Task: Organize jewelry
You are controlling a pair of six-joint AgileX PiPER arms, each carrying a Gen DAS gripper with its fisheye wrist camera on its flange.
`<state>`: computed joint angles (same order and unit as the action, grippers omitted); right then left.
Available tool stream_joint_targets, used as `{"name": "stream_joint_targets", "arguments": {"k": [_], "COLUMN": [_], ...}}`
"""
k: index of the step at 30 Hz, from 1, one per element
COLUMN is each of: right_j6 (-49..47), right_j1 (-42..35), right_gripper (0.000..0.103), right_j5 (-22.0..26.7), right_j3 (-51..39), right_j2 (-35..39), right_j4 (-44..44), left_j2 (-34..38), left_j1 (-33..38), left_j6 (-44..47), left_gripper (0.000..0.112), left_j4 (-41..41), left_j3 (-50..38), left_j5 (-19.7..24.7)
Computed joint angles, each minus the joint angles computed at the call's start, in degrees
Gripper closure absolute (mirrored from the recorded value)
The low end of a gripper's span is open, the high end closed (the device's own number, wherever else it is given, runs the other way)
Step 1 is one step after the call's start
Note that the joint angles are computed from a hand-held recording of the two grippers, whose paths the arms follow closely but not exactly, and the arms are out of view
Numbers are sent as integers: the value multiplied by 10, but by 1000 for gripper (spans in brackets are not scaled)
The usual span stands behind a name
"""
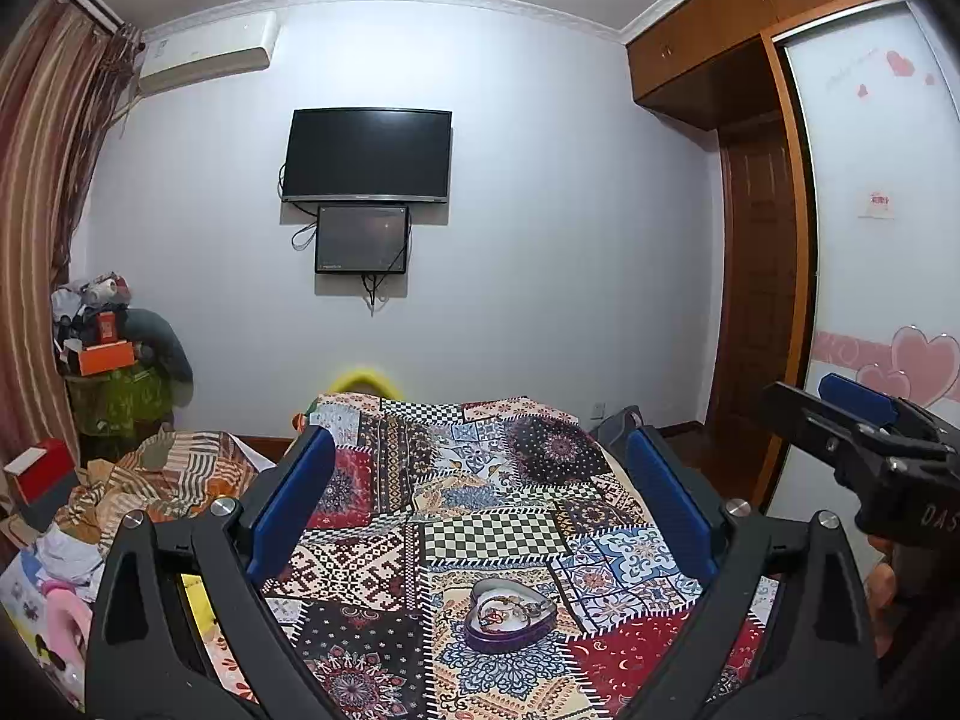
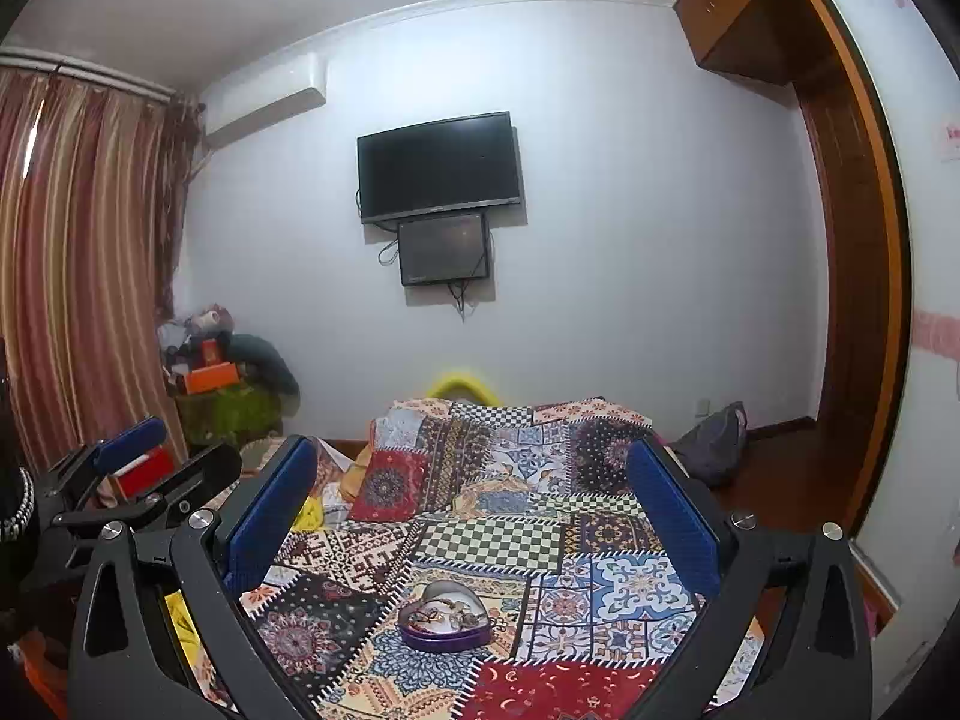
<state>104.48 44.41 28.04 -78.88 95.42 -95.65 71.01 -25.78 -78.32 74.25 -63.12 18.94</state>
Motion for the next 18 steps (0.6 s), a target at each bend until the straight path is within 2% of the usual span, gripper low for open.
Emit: {"name": "stream_joint_targets", "arguments": {"k": [10, 18], "right_j6": [5, 4], "right_j1": [9, 0], "right_gripper": [1, 1], "right_j5": [11, -5], "right_j3": [14, 13], "right_j2": [-7, -6], "right_j4": [-19, -13], "left_j2": [-3, -3], "left_j1": [9, 7], "left_j6": [-1, -3], "left_gripper": [14, 14], "left_j4": [-11, -8], "left_j3": [4, 6], "left_j5": [-9, -7]}}
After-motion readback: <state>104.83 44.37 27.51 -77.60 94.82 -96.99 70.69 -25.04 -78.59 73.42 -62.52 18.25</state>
